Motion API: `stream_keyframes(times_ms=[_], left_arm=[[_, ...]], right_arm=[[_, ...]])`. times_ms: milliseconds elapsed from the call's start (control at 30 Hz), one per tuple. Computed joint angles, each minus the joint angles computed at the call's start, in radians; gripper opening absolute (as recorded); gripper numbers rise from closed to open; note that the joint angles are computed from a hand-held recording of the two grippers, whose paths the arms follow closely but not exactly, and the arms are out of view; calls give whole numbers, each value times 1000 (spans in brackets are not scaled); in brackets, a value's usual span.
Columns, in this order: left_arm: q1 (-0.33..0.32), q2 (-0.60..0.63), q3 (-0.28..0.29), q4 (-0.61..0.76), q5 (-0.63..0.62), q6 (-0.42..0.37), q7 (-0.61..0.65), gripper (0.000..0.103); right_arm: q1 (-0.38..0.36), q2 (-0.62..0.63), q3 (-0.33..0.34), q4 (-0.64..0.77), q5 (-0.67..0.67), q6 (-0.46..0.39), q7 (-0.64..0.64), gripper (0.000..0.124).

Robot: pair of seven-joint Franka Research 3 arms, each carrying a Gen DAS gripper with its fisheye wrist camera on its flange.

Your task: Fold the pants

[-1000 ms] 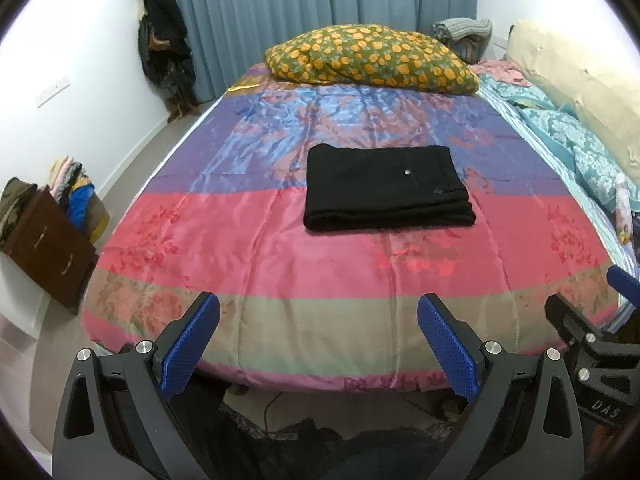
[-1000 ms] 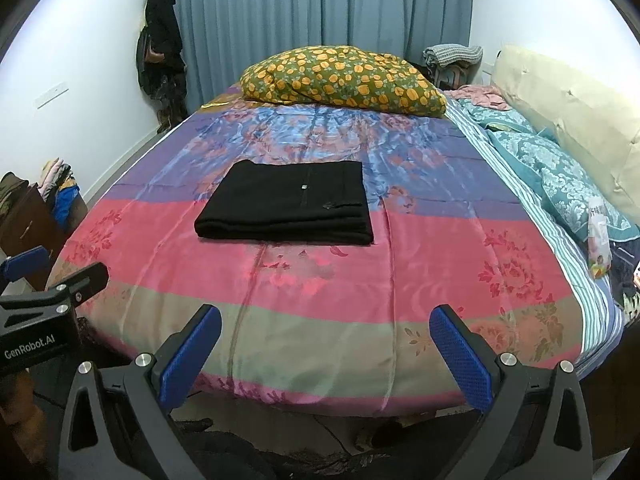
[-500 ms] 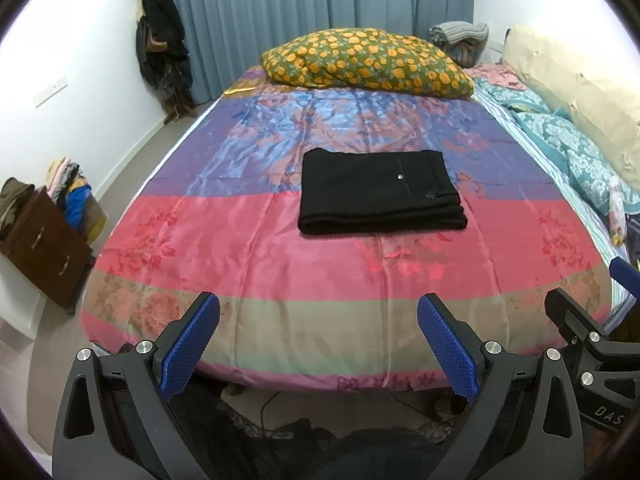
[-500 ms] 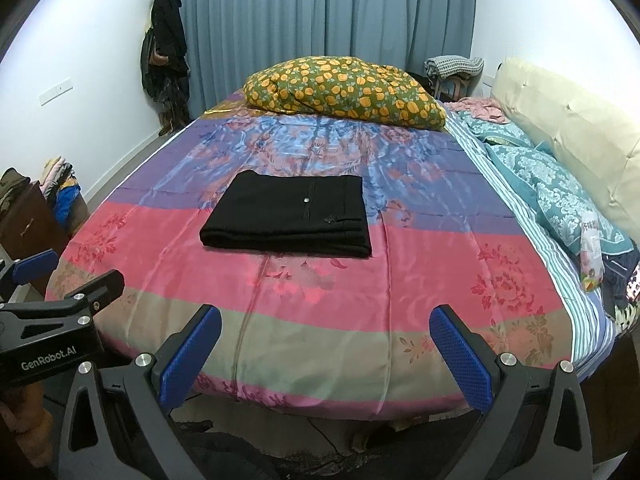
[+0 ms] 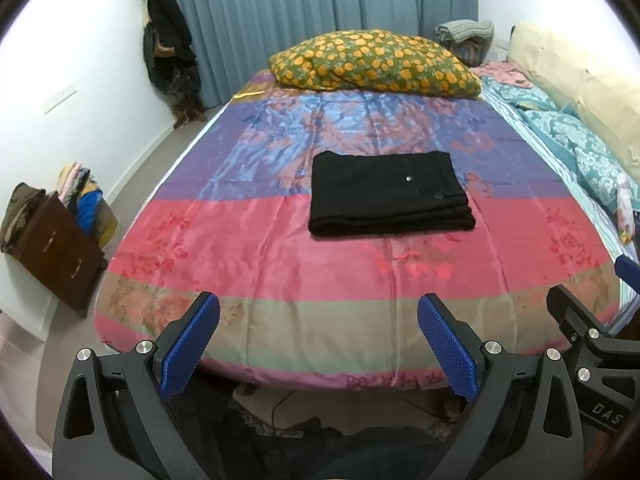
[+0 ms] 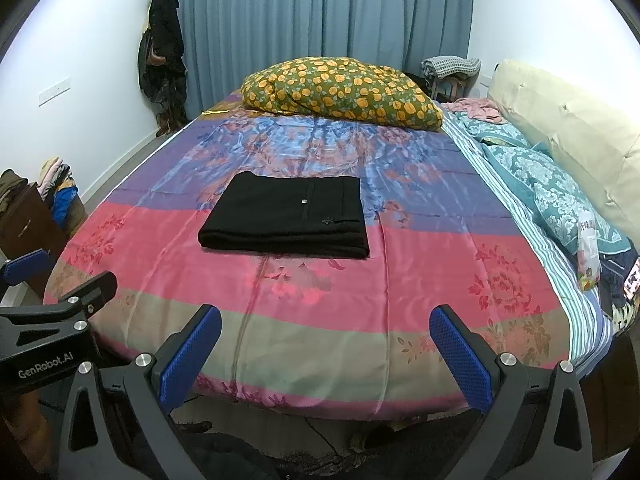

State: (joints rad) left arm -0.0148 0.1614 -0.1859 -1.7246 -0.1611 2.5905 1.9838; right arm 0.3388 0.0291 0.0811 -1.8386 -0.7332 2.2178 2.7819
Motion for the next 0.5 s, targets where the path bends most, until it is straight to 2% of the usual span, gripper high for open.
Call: stream_keyframes(times_ms=[500], left_arm=[[3,0,-1,3,-6,-3,6,100]], right_arm=[[-3,-4,-1,4,11,-3,-9,103]])
